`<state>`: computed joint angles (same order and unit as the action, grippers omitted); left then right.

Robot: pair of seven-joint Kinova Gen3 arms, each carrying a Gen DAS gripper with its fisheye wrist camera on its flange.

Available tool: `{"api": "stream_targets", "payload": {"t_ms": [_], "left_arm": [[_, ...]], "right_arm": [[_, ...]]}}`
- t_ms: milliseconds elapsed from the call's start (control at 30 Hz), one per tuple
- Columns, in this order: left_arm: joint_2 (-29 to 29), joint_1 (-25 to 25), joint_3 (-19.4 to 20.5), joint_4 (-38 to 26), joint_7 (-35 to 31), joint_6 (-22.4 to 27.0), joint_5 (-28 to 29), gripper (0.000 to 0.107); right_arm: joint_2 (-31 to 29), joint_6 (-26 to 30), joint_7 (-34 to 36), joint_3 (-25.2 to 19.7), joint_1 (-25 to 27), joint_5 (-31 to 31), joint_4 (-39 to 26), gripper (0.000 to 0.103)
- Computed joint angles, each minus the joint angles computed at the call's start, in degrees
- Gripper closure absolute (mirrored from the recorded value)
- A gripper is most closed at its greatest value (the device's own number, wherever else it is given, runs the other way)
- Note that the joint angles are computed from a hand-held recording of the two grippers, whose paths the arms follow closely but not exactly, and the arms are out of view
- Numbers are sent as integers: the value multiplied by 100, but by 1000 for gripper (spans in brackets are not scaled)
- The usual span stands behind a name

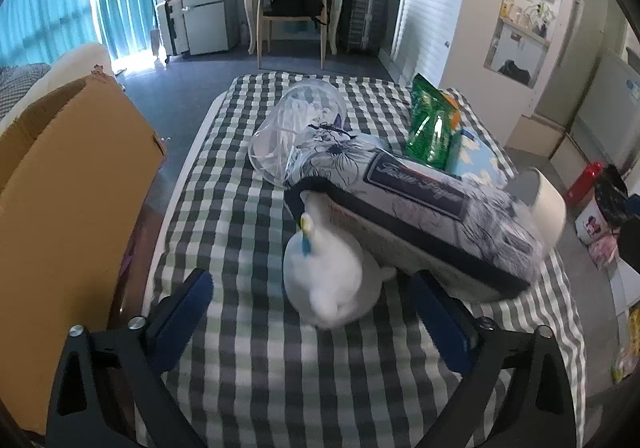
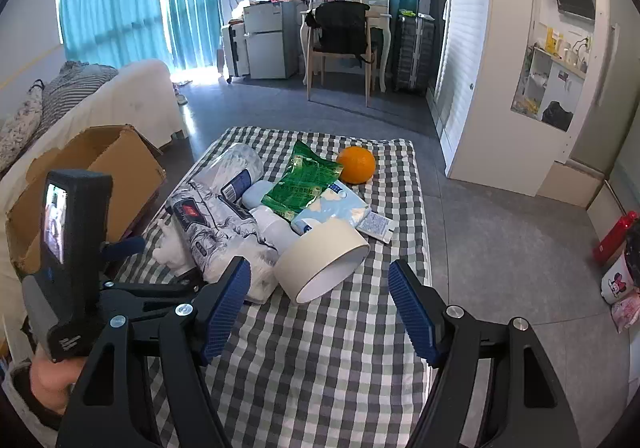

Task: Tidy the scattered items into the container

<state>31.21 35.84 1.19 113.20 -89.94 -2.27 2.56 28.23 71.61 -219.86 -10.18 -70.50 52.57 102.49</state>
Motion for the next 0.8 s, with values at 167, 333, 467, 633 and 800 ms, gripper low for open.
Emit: {"api": "stream_targets", "payload": {"t_ms": [167,333,467,633,800], "left_arm": [[211,-289,295,-239,-35,154,-78,38],[234,-466,429,-221,-52,158,-145,51],[66,-642,531,-53,-50,43,-155,52],[-370,-799,507,299,-50,-143,-129,52],[-986,-1149,576,712,-2,-259,-93,52]], "right_arm": [[38,-120,72,25,93,10,7,32],[48,-269,102,55,144,58,27,32],[62,-355,203,74,167,103,-7,32],[63,-562,434,87,185,308,-51,32],[141,-1051,1044,97,308,547,-213,31]]}}
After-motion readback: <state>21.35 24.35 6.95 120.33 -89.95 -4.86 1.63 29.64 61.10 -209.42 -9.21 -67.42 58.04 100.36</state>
